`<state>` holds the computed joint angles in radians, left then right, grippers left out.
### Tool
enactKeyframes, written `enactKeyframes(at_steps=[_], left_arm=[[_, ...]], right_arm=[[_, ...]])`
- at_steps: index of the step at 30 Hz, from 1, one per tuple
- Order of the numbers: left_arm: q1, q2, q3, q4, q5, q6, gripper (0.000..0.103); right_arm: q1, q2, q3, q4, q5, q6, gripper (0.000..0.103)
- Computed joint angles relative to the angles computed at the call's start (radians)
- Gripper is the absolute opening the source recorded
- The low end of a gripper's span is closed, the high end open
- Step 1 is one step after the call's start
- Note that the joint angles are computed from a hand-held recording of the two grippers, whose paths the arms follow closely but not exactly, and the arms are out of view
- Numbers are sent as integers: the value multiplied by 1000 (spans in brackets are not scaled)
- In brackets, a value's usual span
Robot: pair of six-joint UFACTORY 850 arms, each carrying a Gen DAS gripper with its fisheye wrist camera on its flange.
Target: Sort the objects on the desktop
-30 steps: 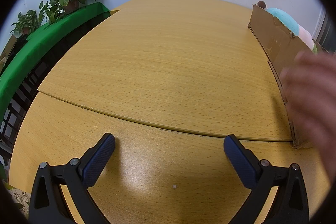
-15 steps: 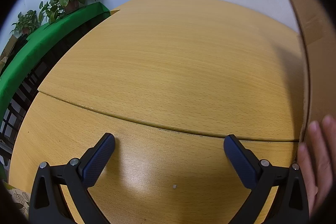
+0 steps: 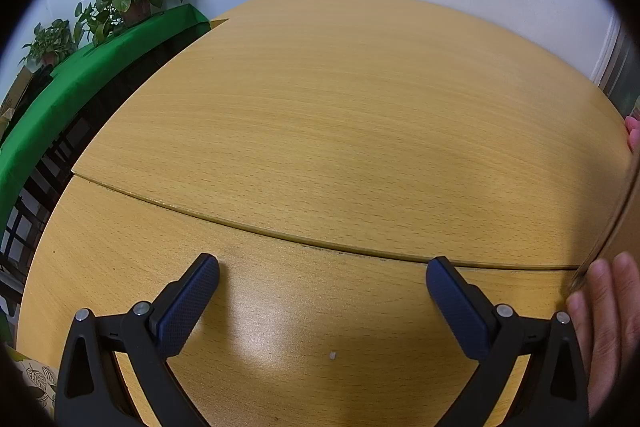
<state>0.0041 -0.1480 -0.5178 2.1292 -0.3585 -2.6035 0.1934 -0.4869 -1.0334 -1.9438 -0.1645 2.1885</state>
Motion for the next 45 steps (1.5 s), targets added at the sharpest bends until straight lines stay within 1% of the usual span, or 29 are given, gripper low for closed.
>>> enactKeyframes(at_steps=[7, 10, 20, 22, 40, 41, 45], left_arm=[[1, 1, 0, -2, 2, 4, 103], [0, 1, 0, -2, 1, 2, 103], [0, 2, -1, -6, 2, 8, 103], [0, 1, -1, -4, 1, 5, 103], [0, 0, -2, -3, 1, 5, 103], [1, 1, -3, -4, 3, 8, 103], [0, 0, -2, -3, 2, 6, 103]], right_arm=[[-1, 5, 3, 3, 1, -4, 103], [10, -1, 12, -60, -11, 70, 103], [16, -13, 2, -62, -14, 77, 103], [15, -15, 6, -99, -17, 114, 103], [15, -15, 8, -107, -18, 122, 103], [11, 1, 25, -128, -16, 139, 103], [10, 1, 26, -129, -16, 140, 103]])
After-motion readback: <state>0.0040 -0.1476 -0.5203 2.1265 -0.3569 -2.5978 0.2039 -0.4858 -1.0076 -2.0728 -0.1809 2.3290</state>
